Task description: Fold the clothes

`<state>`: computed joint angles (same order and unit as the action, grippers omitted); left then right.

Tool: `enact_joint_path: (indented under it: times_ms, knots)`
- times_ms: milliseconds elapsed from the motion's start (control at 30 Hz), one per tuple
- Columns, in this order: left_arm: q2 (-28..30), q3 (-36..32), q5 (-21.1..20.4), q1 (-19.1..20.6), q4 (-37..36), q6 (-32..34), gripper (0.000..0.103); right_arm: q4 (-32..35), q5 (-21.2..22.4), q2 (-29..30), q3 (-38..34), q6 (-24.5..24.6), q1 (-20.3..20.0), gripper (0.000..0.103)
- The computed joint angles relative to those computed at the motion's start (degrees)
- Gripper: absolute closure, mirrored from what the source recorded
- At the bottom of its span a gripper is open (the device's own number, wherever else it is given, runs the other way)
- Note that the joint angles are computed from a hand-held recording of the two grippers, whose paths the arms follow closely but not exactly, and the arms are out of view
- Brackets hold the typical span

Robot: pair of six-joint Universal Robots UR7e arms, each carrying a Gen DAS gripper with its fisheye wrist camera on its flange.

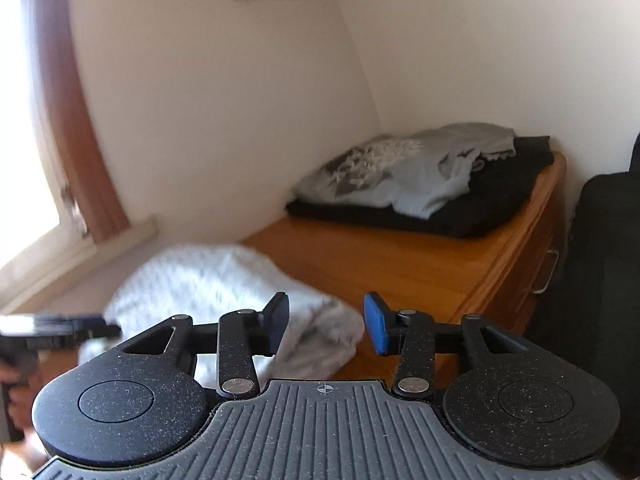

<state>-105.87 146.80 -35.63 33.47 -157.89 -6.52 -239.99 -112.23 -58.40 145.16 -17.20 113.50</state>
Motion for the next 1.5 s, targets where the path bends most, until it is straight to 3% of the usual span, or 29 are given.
enact_joint_path:
  times_ms: [67, 133, 167, 267, 367, 433, 533, 667, 733, 900, 1033, 1100, 1333, 1433, 1500]
  knots:
    - [0.50, 0.02, 0.31, -0.17, 1.06, -0.70, 0.030, -3.84, 0.57, 1.40, -0.42, -1.62, 0.28, 0.060]
    - [0.97, 0.06, 0.23, 0.02, 1.67, -1.06, 0.030, -2.71, 4.96, 1.27, -0.16, -3.36, -0.27, 0.060]
    - [1.07, -0.03, -0.14, 0.43, 1.81, -1.11, 0.029, -0.42, 7.63, 0.87, -0.11, -3.84, -0.84, 0.060]
    - [1.40, -0.55, -1.48, 1.76, 2.14, -1.01, 0.029, 5.92, 10.14, 0.78, -1.07, -6.23, -2.42, 0.060]
    - [0.98, -0.84, -2.25, 2.15, 3.67, -1.35, 0.029, 7.28, 4.65, 0.51, -2.57, -6.10, -3.81, 0.063]
    - [0.26, -0.60, -2.27, 1.99, 4.26, -1.58, 0.029, 8.08, 0.84, 0.51, -3.77, -5.99, -4.72, 0.054]
    - [-1.97, 0.31, -1.58, 1.09, 5.24, -2.49, 0.029, 7.88, 2.15, -1.94, -2.78, -5.83, -5.63, 0.054]
    - [-5.61, 2.10, 2.36, -1.03, 5.30, -4.04, 0.029, 7.71, 8.47, -2.39, -1.68, -7.61, -4.43, 0.054]
    - [-6.44, 2.05, 3.88, -1.08, 5.13, -4.75, 0.029, 10.25, 12.37, -2.25, -1.18, -8.57, -3.97, 0.053]
    - [-6.96, 1.78, 5.77, 0.27, 5.10, -5.28, 0.030, 17.64, 16.55, 0.12, -1.94, -9.99, -0.77, 0.052]
    - [-7.14, 1.56, 5.89, 0.86, 4.99, -5.02, 0.030, 20.25, 11.49, 2.00, -2.63, -19.13, 1.24, 0.051]
    - [-7.67, 1.33, 5.64, 0.92, 5.37, -4.81, 0.030, 20.57, 12.50, 1.12, -2.04, -24.78, -0.24, 0.052]
    - [-9.45, 1.09, 4.96, 0.61, 7.29, -5.87, 0.030, 31.29, 8.51, -8.27, -2.68, -32.04, -2.76, 0.052]
    - [-9.06, 1.20, 4.04, 0.44, 7.07, -5.97, 0.030, 31.11, 5.93, -11.14, -3.62, -32.58, -5.29, 0.052]
    - [-8.32, 1.07, 2.62, 0.56, 5.92, -5.57, 0.030, 30.94, 8.60, -13.95, -3.02, -29.30, -7.64, 0.053]
